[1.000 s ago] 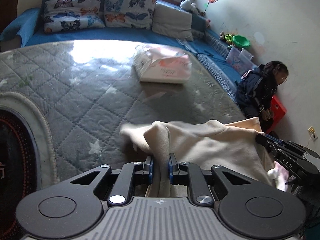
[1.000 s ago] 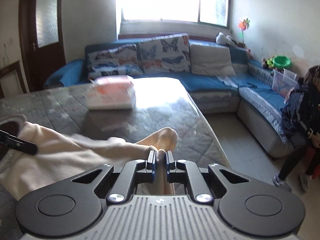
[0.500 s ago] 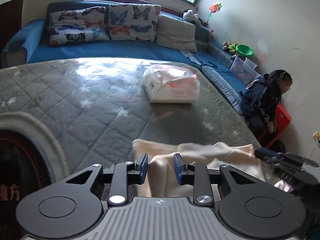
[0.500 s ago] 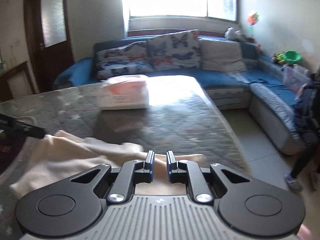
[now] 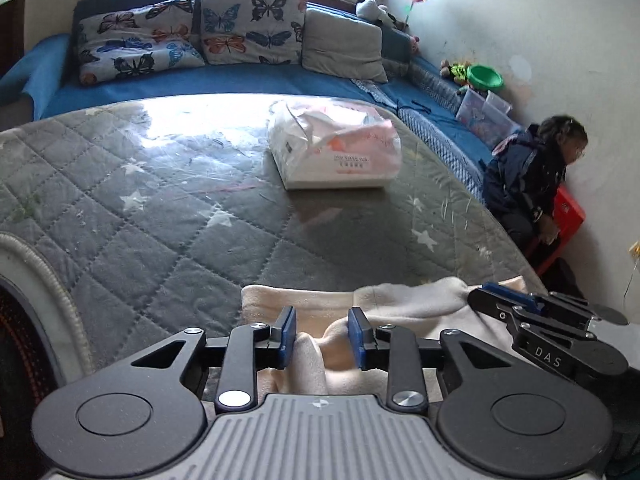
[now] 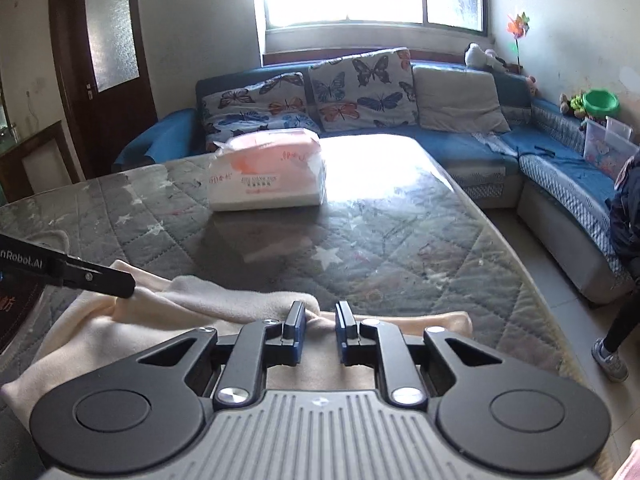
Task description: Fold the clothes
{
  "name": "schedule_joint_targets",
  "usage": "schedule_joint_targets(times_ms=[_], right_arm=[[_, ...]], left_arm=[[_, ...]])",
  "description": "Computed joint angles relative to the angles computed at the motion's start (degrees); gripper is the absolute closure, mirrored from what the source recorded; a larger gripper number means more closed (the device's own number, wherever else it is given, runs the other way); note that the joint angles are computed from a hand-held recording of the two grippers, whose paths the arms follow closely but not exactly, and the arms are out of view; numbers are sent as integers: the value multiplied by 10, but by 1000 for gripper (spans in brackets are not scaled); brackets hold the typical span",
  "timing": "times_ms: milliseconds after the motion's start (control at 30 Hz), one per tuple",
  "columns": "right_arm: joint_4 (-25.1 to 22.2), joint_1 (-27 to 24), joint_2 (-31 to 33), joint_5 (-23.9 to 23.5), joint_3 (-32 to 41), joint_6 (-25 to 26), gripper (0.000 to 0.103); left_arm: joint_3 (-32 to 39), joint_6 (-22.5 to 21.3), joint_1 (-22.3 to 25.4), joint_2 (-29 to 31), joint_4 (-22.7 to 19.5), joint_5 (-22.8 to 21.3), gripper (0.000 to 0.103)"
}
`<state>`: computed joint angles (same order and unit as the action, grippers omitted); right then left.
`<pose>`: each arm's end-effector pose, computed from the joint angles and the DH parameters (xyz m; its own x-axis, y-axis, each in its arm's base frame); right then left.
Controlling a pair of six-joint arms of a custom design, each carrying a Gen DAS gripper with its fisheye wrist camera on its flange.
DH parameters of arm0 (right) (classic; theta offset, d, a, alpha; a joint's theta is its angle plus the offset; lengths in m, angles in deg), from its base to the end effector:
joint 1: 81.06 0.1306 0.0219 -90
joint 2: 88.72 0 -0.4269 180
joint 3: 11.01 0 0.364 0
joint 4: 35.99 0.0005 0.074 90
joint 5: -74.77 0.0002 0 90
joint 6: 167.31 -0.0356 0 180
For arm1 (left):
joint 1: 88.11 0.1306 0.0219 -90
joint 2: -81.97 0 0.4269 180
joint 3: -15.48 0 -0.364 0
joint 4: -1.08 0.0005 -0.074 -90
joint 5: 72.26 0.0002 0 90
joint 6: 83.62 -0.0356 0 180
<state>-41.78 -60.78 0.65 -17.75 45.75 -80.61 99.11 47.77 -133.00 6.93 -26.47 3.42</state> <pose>0.3838 0.1430 0.2931 -0.6035 -0.1617 -0.7808 -0.3444 0.9360 0.0724 0.3901 -0.3769 0.3288 -0.7763 -0.1309 -0.6166 0.0737 0.9526 -0.2950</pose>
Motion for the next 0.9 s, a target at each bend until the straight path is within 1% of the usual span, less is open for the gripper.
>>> schedule_joint_targets(times_ms=[67,167,233,333,433,467,500,567,633,700,767,800,867,900], right_arm=[[2,1,-10,-4,-3,4,85],[1,9,-22,-19,-5,7,82],[-2,20,-22,-26,-6,15,80],[-8,37,-15,-29,-5,24,75],[-15,49,-11,-24,-6,30,74],[-11,57,-17,-12,-13,38,74],[-9,57,-26,-16,-19,36,74],[-8,57,-46,-27,-31,30,64],[-9,58,-70,-26,-50,29,63],[-13,59,-88,-24,-64,30,63],[-32,59,-107,-25,-78,30,62],[-36,59,-119,-19,-87,29,62],[-40,60,-145,-10,-105,27,61],[-36,56,-156,-8,-112,20,60]], left_arm=[[-4,7,1,-8,-8,-15,66],[-9,21,1,-18,-9,-19,66],[-11,19,-4,-23,-3,-20,66],[-10,12,-15,-25,4,-16,66],[-12,2,-25,-26,10,-11,65],[-14,2,-26,-25,9,-12,65],[-16,2,-28,-25,6,-13,65],[-20,5,-29,-23,-2,-16,65],[-31,16,-28,-25,-2,-16,65],[-45,22,-30,-31,7,-17,65],[-51,21,-35,-36,11,-25,65],[-52,21,-39,-38,8,-30,64],[-52,20,-49,-45,4,-47,56],[-53,18,-55,-50,3,-56,56]])
